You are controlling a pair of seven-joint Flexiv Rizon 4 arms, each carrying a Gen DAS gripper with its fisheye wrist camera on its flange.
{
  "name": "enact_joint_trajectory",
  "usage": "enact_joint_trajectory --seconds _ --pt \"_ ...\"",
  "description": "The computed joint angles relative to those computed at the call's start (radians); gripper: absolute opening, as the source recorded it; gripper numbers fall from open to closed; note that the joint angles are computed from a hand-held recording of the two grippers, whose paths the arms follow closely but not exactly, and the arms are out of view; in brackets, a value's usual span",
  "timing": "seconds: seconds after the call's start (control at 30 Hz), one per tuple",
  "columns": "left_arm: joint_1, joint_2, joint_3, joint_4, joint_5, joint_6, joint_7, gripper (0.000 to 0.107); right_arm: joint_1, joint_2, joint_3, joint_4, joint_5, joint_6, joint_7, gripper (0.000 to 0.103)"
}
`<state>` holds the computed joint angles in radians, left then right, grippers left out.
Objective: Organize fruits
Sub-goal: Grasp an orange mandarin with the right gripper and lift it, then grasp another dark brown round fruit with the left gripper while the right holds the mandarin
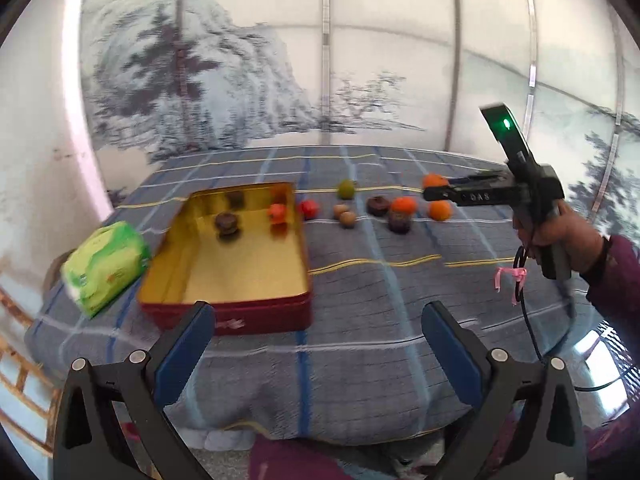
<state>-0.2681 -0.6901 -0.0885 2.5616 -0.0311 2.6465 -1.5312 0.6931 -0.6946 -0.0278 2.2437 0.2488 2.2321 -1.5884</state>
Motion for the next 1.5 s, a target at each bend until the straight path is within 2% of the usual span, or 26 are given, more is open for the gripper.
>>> enact_joint_trajectory --seconds 0.03,0.07,0.1,0.2,0.27,0.3,0.37,0.4,0.5,0.53,0.67,0.8,0.87,1.0,1.07,1.1,1.13,1.17,1.2,1.3,1.5 --pt "0.029 0.010 -0.023 -0.021 0.043 -0.046 -0.001 0.102 0.025 -0.004 -0.035 0.025 0.104 0.008 -0.010 0.039" --pt "0.056 0.022 -0.050 -0.048 0.080 -0.106 -0.004 0.102 0.022 -0.011 -0.050 0.034 0.144 0.004 -0.002 0.039" --pt "0.069 0.030 -0.068 -0.074 0.103 -0.156 -0.004 0.102 -0.009 -0.019 -0.065 0.071 0.155 0.006 0.053 0.039" --pt "0.056 0.037 -0.098 -0.184 0.125 -0.296 0.033 0.102 -0.026 -0.046 -0.125 0.116 0.234 -0.012 0.091 0.039" --pt "0.027 0.022 -0.097 -0.251 0.124 -0.341 0.069 0.102 -0.063 -0.061 -0.126 0.137 0.232 -0.006 0.119 0.039" --pt "0.033 0.006 -0.113 -0.301 0.152 -0.378 0.095 0.102 -0.100 -0.068 -0.111 0.148 0.220 0.005 0.139 0.039" --pt "-0.001 -0.011 -0.105 -0.374 0.133 -0.456 0.146 0.102 -0.168 -0.081 -0.068 0.163 0.181 0.043 0.177 0.040" --pt "-0.004 -0.023 -0.114 -0.411 0.125 -0.499 0.172 0.102 -0.203 -0.099 -0.037 0.173 0.162 0.104 0.193 0.040" --pt "0.078 -0.080 -0.223 -0.535 0.150 -0.660 0.184 0.102 -0.215 -0.101 -0.028 0.187 0.143 0.132 0.209 0.040" --pt "0.088 -0.093 -0.238 -0.558 0.142 -0.682 0.186 0.102 -0.212 -0.098 -0.030 0.193 0.144 0.134 0.212 0.040" --pt "0.036 -0.145 -0.203 -0.672 0.068 -0.755 0.207 0.100 -0.229 -0.076 -0.023 0.205 0.119 0.129 0.229 0.040" --pt "0.003 -0.179 -0.173 -0.737 0.024 -0.819 0.241 0.088 -0.274 -0.091 0.003 0.219 0.080 0.170 0.247 0.040" --pt "-0.016 -0.195 -0.156 -0.763 0.006 -0.843 0.258 0.081 -0.281 -0.113 0.000 0.185 0.064 0.158 0.255 0.040" --pt "-0.012 -0.225 -0.166 -0.801 -0.011 -0.886 0.297 0.072 -0.296 -0.121 0.002 0.176 0.042 0.159 0.267 0.040" --pt "-0.043 -0.237 -0.131 -0.830 -0.037 -0.922 0.306 0.067 -0.289 -0.122 -0.003 0.175 0.046 0.157 0.268 0.040" --pt "-0.034 -0.247 -0.142 -0.843 -0.045 -0.951 0.315 0.061 -0.286 -0.122 -0.005 0.175 0.047 0.156 0.267 0.040" --pt "-0.025 -0.255 -0.154 -0.851 -0.052 -0.972 0.324 0.046 -0.284 -0.121 -0.007 0.177 0.048 0.156 0.266 0.040" --pt "-0.026 -0.261 -0.153 -0.857 -0.060 -0.984 0.328 0.035 -0.281 -0.121 -0.009 0.176 0.050 0.153 0.267 0.040" --pt "-0.007 -0.272 -0.176 -0.845 -0.049 -0.933 0.338 0.034 -0.283 -0.120 -0.008 0.177 0.048 0.154 0.267 0.040" --pt "0.041 -0.275 -0.235 -0.811 -0.045 -0.896 0.339 0.034 -0.289 -0.119 -0.004 0.178 0.043 0.156 0.272 0.040" --pt "-0.019 -0.261 -0.163 -0.724 -0.056 -0.721 0.248 0.034 -0.291 -0.119 -0.004 0.179 0.040 0.158 0.276 0.040"
